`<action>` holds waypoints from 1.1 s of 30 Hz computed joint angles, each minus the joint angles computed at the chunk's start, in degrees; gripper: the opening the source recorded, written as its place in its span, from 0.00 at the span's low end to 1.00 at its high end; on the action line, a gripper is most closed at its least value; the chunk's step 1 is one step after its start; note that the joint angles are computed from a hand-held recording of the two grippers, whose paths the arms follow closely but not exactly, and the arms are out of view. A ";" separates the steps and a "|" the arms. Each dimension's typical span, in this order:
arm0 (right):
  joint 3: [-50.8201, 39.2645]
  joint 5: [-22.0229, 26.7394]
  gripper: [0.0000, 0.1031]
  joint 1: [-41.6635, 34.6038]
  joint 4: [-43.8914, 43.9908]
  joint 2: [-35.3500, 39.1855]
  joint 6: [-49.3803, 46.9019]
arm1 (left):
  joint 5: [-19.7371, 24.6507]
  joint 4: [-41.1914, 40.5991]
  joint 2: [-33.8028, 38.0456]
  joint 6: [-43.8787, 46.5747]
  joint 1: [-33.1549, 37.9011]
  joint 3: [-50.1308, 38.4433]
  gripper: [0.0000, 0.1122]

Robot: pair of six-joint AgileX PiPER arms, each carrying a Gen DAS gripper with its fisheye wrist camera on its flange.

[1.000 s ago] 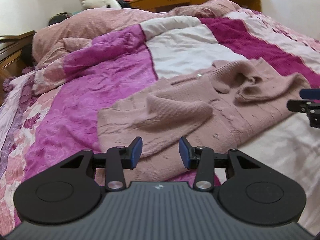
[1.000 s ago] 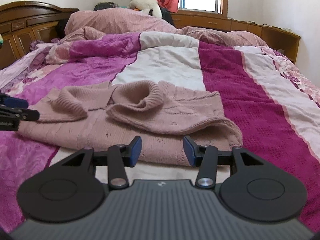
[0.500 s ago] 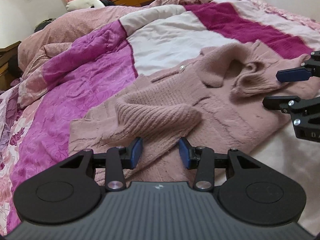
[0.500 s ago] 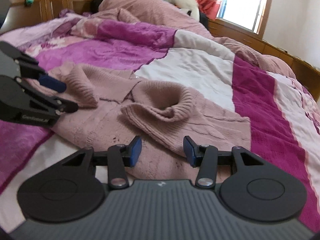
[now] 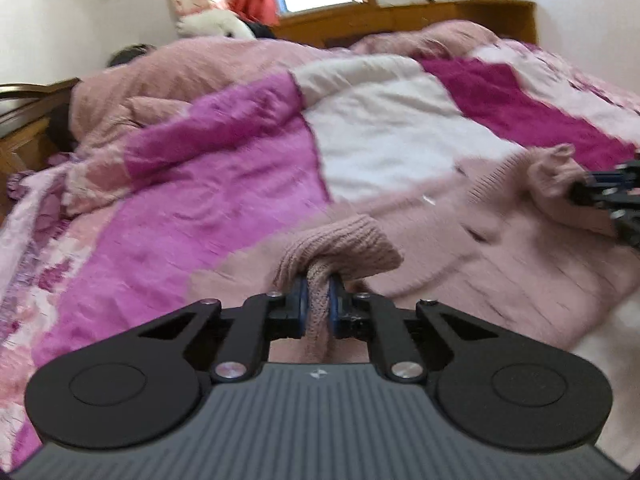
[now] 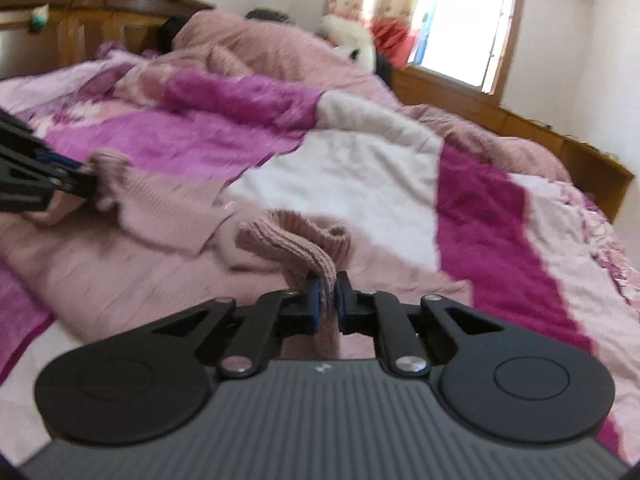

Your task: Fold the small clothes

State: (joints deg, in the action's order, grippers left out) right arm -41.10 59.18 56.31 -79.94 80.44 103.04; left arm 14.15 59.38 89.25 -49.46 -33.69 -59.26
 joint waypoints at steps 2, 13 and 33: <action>-0.05 -0.19 0.10 -2.62 -0.47 -1.13 -0.37 | 1.31 1.79 1.71 -1.98 1.62 -2.57 0.10; -0.24 -8.52 0.13 -22.50 5.48 -0.15 0.80 | 7.73 -19.26 13.01 11.36 11.05 -16.67 0.22; 0.41 -35.52 0.13 -41.28 18.92 -6.00 -12.76 | 3.83 -28.51 4.11 20.87 8.11 -7.39 0.37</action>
